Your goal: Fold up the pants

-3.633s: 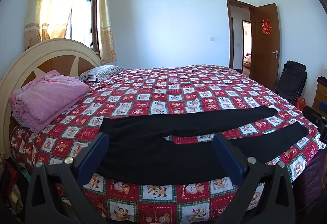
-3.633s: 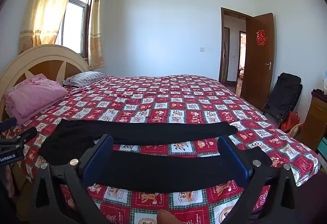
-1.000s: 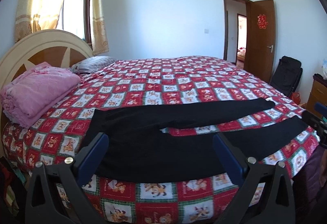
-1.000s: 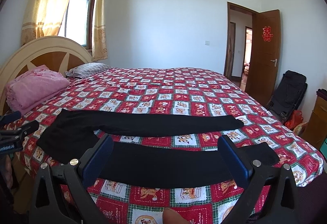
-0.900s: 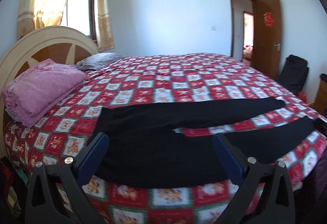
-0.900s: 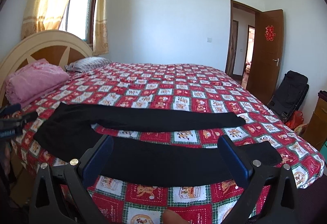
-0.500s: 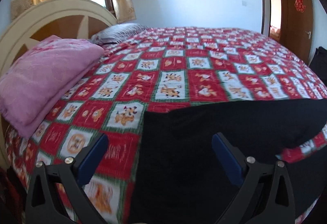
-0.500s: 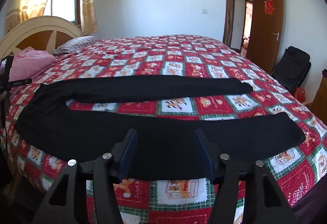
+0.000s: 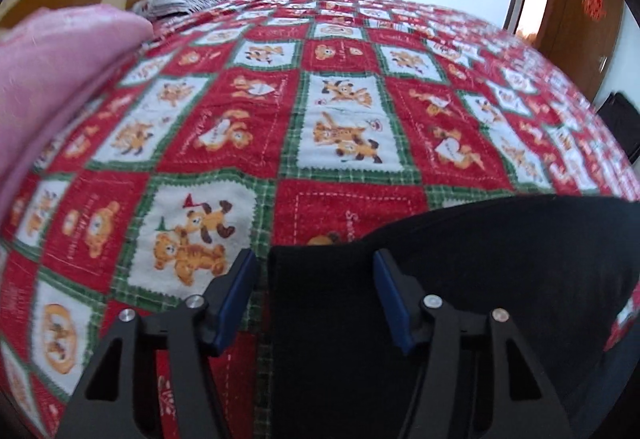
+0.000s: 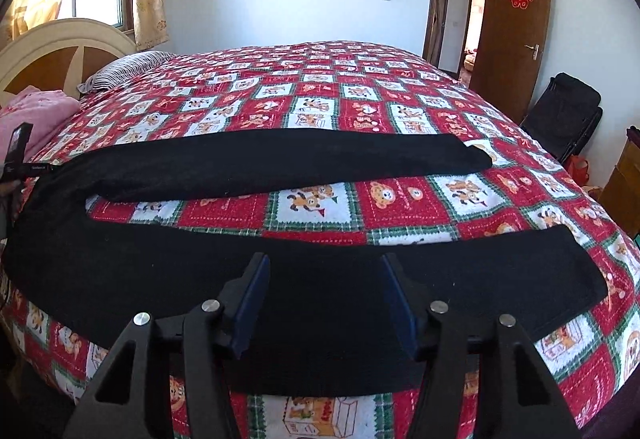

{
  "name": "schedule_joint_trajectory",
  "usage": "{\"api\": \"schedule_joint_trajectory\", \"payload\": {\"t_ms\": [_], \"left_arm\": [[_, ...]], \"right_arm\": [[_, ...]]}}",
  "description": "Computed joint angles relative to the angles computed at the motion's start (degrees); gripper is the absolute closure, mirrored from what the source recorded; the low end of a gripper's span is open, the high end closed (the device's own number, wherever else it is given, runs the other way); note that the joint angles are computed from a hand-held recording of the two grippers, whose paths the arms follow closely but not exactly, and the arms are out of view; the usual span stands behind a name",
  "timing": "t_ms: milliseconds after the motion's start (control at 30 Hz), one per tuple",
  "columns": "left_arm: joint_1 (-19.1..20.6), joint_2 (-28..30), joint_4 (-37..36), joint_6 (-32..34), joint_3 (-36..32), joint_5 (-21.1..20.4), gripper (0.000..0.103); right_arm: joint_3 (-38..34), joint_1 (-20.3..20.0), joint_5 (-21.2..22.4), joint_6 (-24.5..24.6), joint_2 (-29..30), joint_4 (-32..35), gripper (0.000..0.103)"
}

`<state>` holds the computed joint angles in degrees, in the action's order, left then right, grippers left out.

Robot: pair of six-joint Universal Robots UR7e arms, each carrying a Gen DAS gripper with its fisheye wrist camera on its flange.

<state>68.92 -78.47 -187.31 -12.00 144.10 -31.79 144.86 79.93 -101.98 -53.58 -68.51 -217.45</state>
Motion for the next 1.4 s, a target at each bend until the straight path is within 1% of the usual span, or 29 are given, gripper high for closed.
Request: {"api": "schedule_joint_trajectory", "payload": {"t_ms": [33,67,100,133,200,267,300,400,467,500,533,633,700,800,833,867,900,933,967,1067,1133,1200,1233,1267,1300,1333,1400], "left_arm": [[0.3,-0.5,-0.2,0.0,0.2,-1.2,0.041],[0.6,-0.8,-0.2,0.0,0.3,-1.9,0.04],[0.7,-1.0,-0.4,-0.2,0.5,-2.4,0.04],[1.0,-1.1,-0.4,0.0,0.4,-2.9,0.039],[1.2,-1.2,0.0,0.6,0.1,-3.1,0.039],[1.3,-0.8,-0.3,2.0,-0.4,-2.9,0.041],[0.8,-0.7,-1.0,2.5,-0.1,-2.4,0.045],[0.5,0.2,-2.6,5.1,-0.6,-3.0,0.063],[0.6,-0.2,-2.1,5.6,-0.8,-3.6,0.069],[0.8,-0.5,-2.4,6.1,-0.8,-4.7,0.078],[1.5,-1.2,-2.3,6.7,-0.9,-7.1,0.083],[2.4,-2.5,-0.7,5.7,-1.4,-9.5,0.084],[2.3,-2.5,0.1,5.9,-1.7,-9.5,0.084],[2.0,-2.0,0.7,6.0,-1.8,-8.5,0.082],[1.9,-1.8,1.0,5.9,-1.9,-8.0,0.078],[1.9,-1.6,1.1,5.8,-2.0,-7.4,0.077],[2.0,-1.4,1.5,5.7,-2.4,-7.2,0.077],[1.9,-1.3,1.6,5.6,-2.4,-6.8,0.076],[1.7,-1.1,1.8,5.3,-2.5,-6.3,0.076],[1.1,-0.7,3.5,5.0,-2.8,-4.5,0.075],[0.7,-0.8,4.0,5.0,-2.8,-3.5,0.072],[0.5,-1.0,3.5,5.7,-2.6,-3.2,0.071],[0.7,-1.2,2.8,6.6,-2.4,-4.1,0.074],[0.9,-1.5,2.8,7.3,-2.3,-4.9,0.075],[1.1,-1.8,2.4,7.9,-2.1,-5.6,0.079],[1.2,-1.8,2.0,8.5,-2.0,-6.3,0.084],[1.3,-1.8,2.8,8.8,-2.1,-6.6,0.085]], "right_arm": [[-0.5,0.3,-0.2,0.0,-0.2,0.8,0.046],[-1.2,0.7,-0.6,0.3,-0.5,2.1,0.05],[-2.2,1.2,-1.0,0.9,-1.3,4.5,0.06],[-3.1,1.5,-1.1,1.5,-1.9,6.4,0.062],[-5.2,2.1,-1.4,3.0,-3.1,9.8,0.062],[-7.7,2.7,-2.8,3.9,-3.4,12.3,0.062],[-9.2,2.8,-3.3,4.2,-3.6,13.7,0.062],[-14.3,2.5,-4.9,6.0,-3.2,18.1,0.062],[-19.3,1.4,-5.6,9.0,-2.6,22.3,0.062],[-22.1,0.6,-5.6,10.7,-2.3,24.9,0.062],[-24.3,-0.1,-5.2,12.0,-2.1,27.0,0.062],[-31.7,-2.1,-5.3,15.3,-0.1,31.4,0.062],[-36.9,-3.1,-5.9,17.4,1.6,35.4,0.062],[-44.1,-4.2,-5.5,21.7,4.2,41.3,0.061],[-46.2,-4.2,-5.4,23.0,5.0,43.7,0.056],[-47.5,-4.3,-5.2,23.7,5.5,45.7,0.05],[-49.8,-4.2,-4.9,24.8,6.5,48.9,0.039],[-51.6,-4.1,-4.5,25.4,7.5,51.0,0.038],[-52.9,-3.9,-4.3,25.2,8.4,51.8,0.038],[-57.1,-2.5,-8.1,22.6,12.7,52.0,0.038],[-60.2,-2.1,-9.1,22.6,15.3,53.3,0.038],[-62.5,-2.0,-9.0,22.3,17.3,53.9,0.038],[-63.5,-2.1,-8.9,22.3,18.2,54.1,0.039],[-64.4,-2.1,-8.8,22.3,18.9,54.3,0.039],[-65.4,-2.1,-8.8,22.4,19.7,55.0,0.039],[-66.5,-2.1,-8.5,22.9,20.4,56.6,0.039],[-68.3,-2.2,-7.9,23.8,21.3,60.7,0.039]]}}
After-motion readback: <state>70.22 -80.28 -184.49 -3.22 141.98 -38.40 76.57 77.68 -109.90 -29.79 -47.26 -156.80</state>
